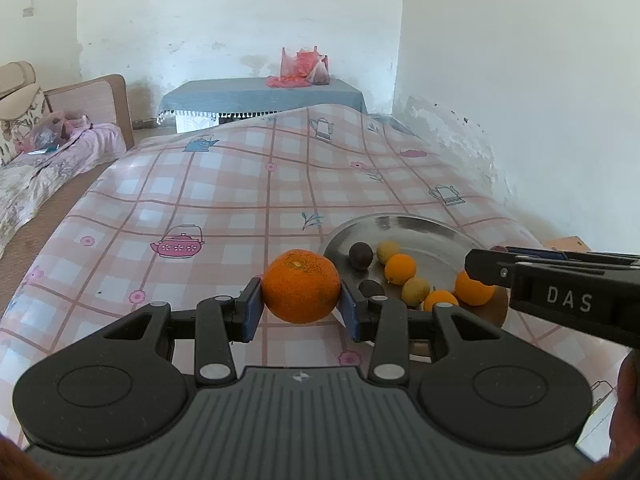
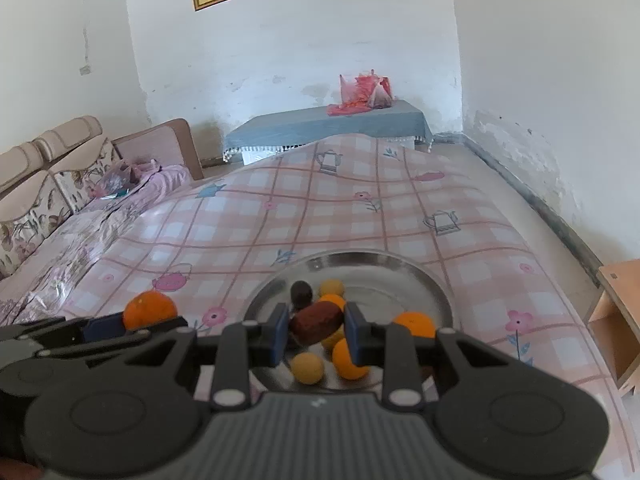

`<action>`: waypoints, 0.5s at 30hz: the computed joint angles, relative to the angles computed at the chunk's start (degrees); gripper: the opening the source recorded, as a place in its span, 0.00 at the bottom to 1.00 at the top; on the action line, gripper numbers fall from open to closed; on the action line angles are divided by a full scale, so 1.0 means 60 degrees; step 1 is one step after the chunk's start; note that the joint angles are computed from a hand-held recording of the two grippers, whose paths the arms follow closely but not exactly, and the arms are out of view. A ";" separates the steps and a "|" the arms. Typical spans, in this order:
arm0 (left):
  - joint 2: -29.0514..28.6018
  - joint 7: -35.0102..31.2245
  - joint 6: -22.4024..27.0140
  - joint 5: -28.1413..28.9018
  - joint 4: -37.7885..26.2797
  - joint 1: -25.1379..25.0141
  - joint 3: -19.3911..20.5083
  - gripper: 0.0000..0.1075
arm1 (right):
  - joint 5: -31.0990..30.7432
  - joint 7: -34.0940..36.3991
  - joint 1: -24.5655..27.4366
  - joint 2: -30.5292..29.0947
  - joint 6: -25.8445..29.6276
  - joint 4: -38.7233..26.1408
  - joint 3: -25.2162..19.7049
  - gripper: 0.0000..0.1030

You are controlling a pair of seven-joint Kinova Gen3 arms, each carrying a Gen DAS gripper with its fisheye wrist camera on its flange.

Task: Organize fruits
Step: 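Carry the orange in the left gripper and dark fruit in the right gripper over the plate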

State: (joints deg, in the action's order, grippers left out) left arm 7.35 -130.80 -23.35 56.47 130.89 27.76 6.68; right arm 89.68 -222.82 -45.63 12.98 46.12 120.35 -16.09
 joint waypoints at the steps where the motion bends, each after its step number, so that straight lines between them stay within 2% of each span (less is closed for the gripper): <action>1: -0.0003 -0.0018 0.0032 0.0007 -0.0013 0.0004 0.0006 0.43 | 0.0013 -0.0039 0.0016 -0.0014 -0.0008 0.0030 0.0008 0.27; 6: 0.0031 -0.0206 0.0091 0.0155 -0.0141 0.0096 0.0042 0.43 | 0.0056 -0.0145 0.0115 -0.0063 -0.0060 0.0136 0.0024 0.27; 15: 0.0154 0.0379 0.0356 -0.0553 -0.0188 0.0022 -0.0041 0.43 | 0.0149 -0.0364 0.0331 -0.0143 -0.0130 0.0333 0.0033 0.27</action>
